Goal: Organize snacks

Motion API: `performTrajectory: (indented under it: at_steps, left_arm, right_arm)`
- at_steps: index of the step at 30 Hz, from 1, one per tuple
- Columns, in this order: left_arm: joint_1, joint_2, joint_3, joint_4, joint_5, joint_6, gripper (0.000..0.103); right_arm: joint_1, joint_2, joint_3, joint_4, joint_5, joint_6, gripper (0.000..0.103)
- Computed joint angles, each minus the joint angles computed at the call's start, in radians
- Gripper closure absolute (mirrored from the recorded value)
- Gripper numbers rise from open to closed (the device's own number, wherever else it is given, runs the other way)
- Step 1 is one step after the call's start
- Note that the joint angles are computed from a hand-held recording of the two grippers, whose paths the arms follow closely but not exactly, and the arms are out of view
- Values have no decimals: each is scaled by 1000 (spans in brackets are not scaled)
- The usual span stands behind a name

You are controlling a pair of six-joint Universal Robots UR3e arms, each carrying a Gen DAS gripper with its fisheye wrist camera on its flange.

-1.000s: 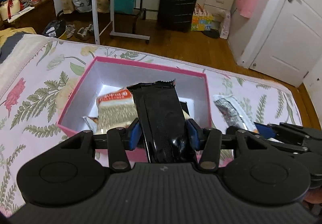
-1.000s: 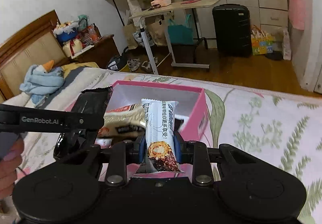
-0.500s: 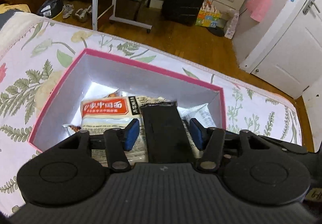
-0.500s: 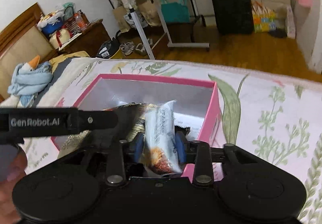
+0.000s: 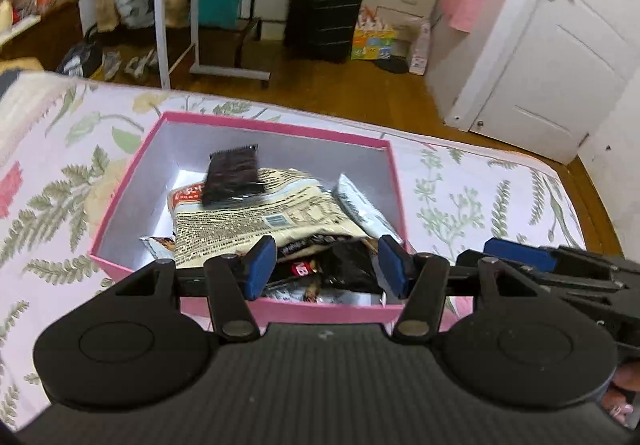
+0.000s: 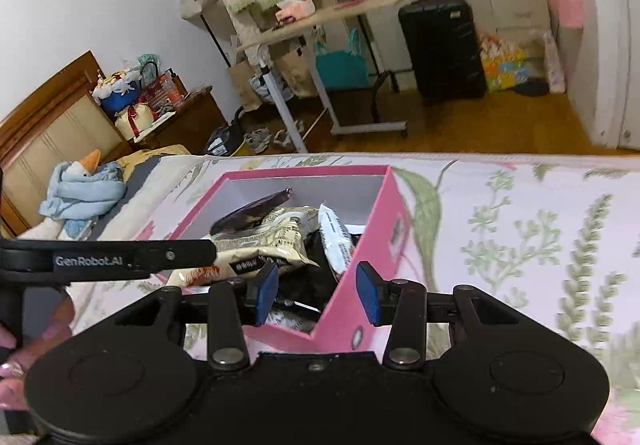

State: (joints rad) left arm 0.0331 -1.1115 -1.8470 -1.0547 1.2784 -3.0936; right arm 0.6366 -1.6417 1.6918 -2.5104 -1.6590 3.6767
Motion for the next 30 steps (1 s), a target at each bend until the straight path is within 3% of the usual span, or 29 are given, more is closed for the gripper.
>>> performTrajectory:
  at_steps: [5, 13, 17, 24, 30]
  left_arm:
    - [5, 127, 8, -104, -48, 49, 47]
    - [-55, 251, 43, -229, -4, 54, 47]
    - [-90, 287, 65, -283, 24, 42, 42]
    - [-325, 230, 44, -189, 205, -110, 38]
    - [-415, 203, 17, -150, 271, -193, 31]
  right_arm:
    - [79, -73, -30, 95, -119, 10, 54]
    - [261, -125, -108, 271, -379, 110, 52]
    - [353, -138, -136, 378, -492, 200, 49]
    - [461, -142, -177, 568, -609, 367, 44]
    - [509, -140, -189, 716, -664, 503, 41]
